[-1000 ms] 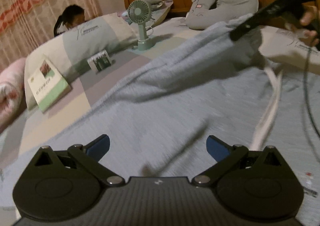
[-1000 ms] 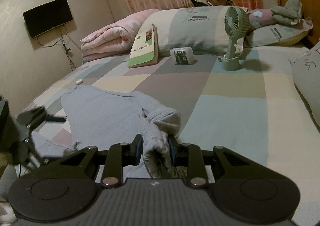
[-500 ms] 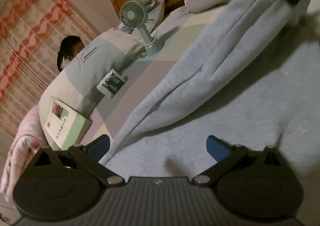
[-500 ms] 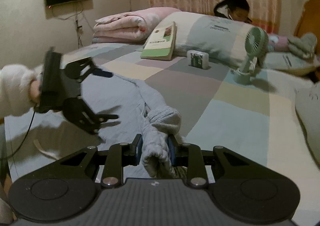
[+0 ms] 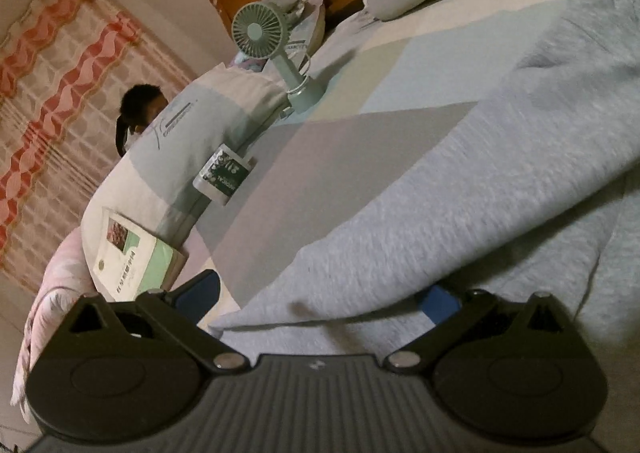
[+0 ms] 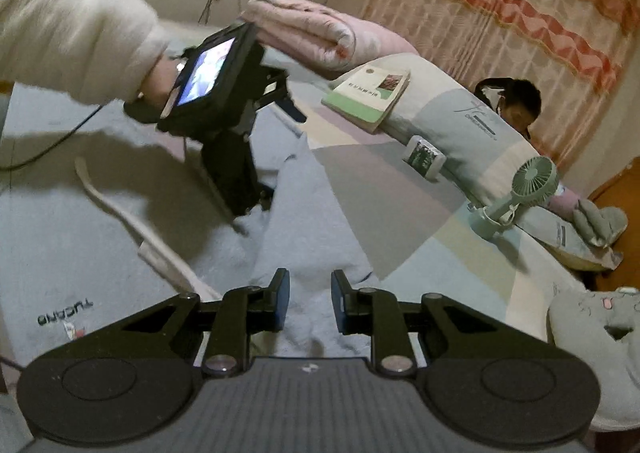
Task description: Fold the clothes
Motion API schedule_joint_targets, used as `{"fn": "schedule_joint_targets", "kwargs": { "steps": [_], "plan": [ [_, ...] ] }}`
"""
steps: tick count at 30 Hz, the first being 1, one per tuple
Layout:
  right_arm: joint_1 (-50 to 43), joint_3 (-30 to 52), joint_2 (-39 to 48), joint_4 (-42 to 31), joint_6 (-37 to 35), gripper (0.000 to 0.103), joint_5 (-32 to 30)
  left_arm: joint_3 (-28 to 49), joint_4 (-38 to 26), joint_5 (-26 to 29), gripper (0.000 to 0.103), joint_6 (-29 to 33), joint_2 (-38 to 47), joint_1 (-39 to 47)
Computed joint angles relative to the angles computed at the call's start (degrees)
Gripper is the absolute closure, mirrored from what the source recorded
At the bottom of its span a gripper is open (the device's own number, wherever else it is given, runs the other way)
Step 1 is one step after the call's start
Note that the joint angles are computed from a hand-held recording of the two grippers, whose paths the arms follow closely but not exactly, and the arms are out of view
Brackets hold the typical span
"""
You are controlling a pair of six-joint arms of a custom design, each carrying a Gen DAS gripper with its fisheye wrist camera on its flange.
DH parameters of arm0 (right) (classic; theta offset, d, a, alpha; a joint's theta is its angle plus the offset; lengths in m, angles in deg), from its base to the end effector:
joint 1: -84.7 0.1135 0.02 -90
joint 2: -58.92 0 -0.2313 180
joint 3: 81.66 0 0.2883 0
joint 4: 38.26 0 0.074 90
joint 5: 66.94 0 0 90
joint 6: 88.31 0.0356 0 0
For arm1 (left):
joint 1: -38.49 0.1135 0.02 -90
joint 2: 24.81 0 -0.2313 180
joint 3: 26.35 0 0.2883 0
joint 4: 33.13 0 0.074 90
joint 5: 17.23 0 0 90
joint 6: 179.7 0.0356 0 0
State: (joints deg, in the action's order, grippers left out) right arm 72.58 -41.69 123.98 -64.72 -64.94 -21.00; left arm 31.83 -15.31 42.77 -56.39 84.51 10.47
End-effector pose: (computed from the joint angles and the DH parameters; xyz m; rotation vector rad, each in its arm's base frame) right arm 0.2452 -0.0273 0.1230 -1.2566 1.7756 0.1972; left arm 0.3306 -0.1558 0.0497 0.8117 1.9652 0.6156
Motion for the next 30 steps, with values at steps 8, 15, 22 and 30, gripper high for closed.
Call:
{"fn": "schedule_joint_targets", "kwargs": {
  "steps": [8, 15, 22, 30],
  "plan": [
    [9.07, -5.75, -6.57, 6.11, 2.79, 0.064, 10.61, -0.06, 0.19, 0.18, 0.001, 0.17, 0.11, -0.01],
    [22.54, -5.63, 1.49, 16.36, 6.04, 0.060, 27.58, -0.59, -0.05, 1.94, 0.001, 0.61, -0.67, 0.60],
    [26.39, -7.70, 7.54, 27.40, 3.05, 0.084, 39.88, -1.03, 0.06, 4.01, 0.001, 1.23, -1.06, 1.44],
    [25.23, -9.40, -0.56, 23.87, 5.88, 0.090, 38.06, -2.28, 7.90, 4.61, 0.001, 14.55, 0.43, 0.48]
  ]
}}
